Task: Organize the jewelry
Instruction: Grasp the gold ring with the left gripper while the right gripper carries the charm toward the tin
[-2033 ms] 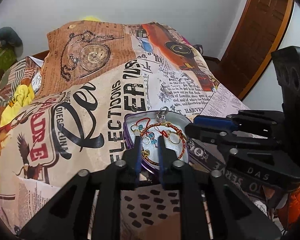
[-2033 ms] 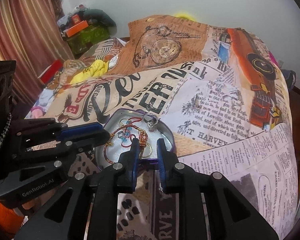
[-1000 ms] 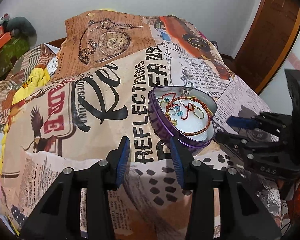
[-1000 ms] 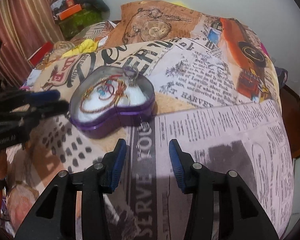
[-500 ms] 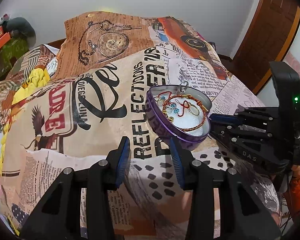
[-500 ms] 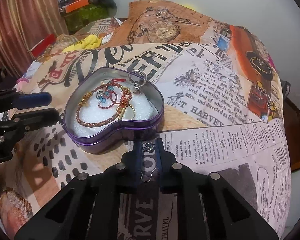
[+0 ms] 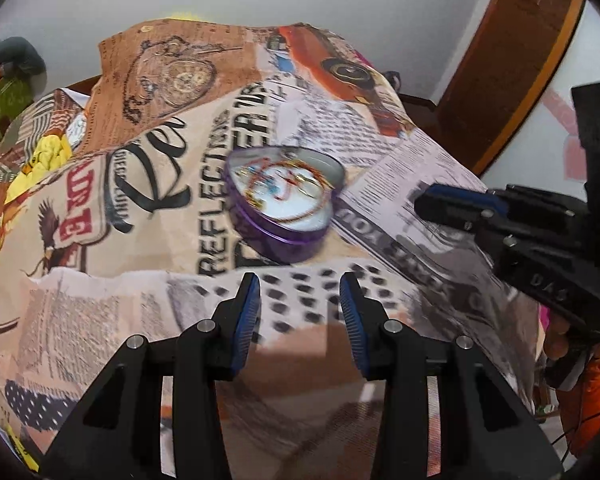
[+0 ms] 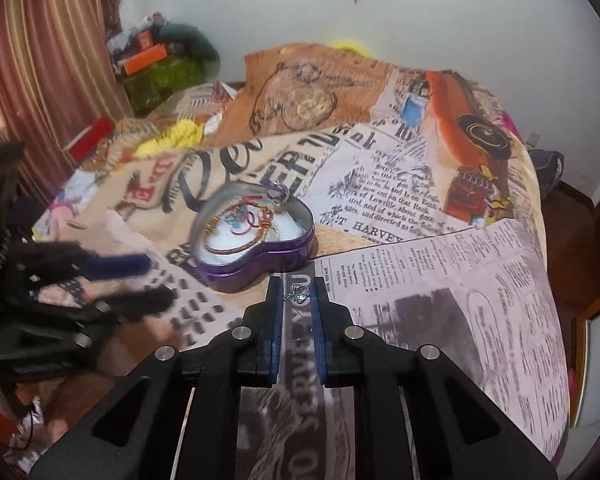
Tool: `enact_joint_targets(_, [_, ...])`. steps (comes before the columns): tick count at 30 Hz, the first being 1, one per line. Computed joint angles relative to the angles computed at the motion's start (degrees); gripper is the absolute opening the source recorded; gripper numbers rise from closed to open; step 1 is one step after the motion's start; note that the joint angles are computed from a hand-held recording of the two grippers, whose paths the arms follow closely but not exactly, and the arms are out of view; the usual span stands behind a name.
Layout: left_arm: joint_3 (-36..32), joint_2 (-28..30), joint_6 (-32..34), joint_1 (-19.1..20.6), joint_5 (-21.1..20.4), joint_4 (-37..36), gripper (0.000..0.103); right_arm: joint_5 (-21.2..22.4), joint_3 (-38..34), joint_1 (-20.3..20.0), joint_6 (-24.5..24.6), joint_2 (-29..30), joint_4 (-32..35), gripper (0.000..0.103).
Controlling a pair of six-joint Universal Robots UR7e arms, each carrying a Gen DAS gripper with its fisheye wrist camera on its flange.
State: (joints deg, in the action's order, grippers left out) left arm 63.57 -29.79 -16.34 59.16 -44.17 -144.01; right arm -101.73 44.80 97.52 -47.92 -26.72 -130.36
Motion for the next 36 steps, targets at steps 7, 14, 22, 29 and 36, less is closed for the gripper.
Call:
enact_joint_targets(7, [0.64, 0.72, -1.27, -0.99, -1.63, 2.71, 0.041, 1.87, 7.63, -0.5, 1.4, -5.09, -3.89, 0.012])
enact_joint_targets(14, [1.24, 1.8, -0.94, -1.4, -0.77, 1.66, 0.041, 2.23, 11.65, -1.34, 3.46, -7.65, -5.14, 0.012])
enact_joint_targets(22, [2.1, 1.63, -0.3, -1.23, -1.57, -0.63, 0.021, 2.94, 13.68, -1.61, 4.54, -9.08, -6.1, 0.012])
enact_joint_targets(29, [2.6, 1.25, 0.41, -1.66, -0.53, -2.08, 0.021, 3.46, 13.59, -1.32, 4.3, -9.03, -6.82, 0.012])
enact_joint_targets(36, [2.71, 0.57, 2.93, -2.35, 2.54, -5.38, 0.021, 5.24, 11.95, -0.68, 4.06, -8.3, -7.4, 0.012])
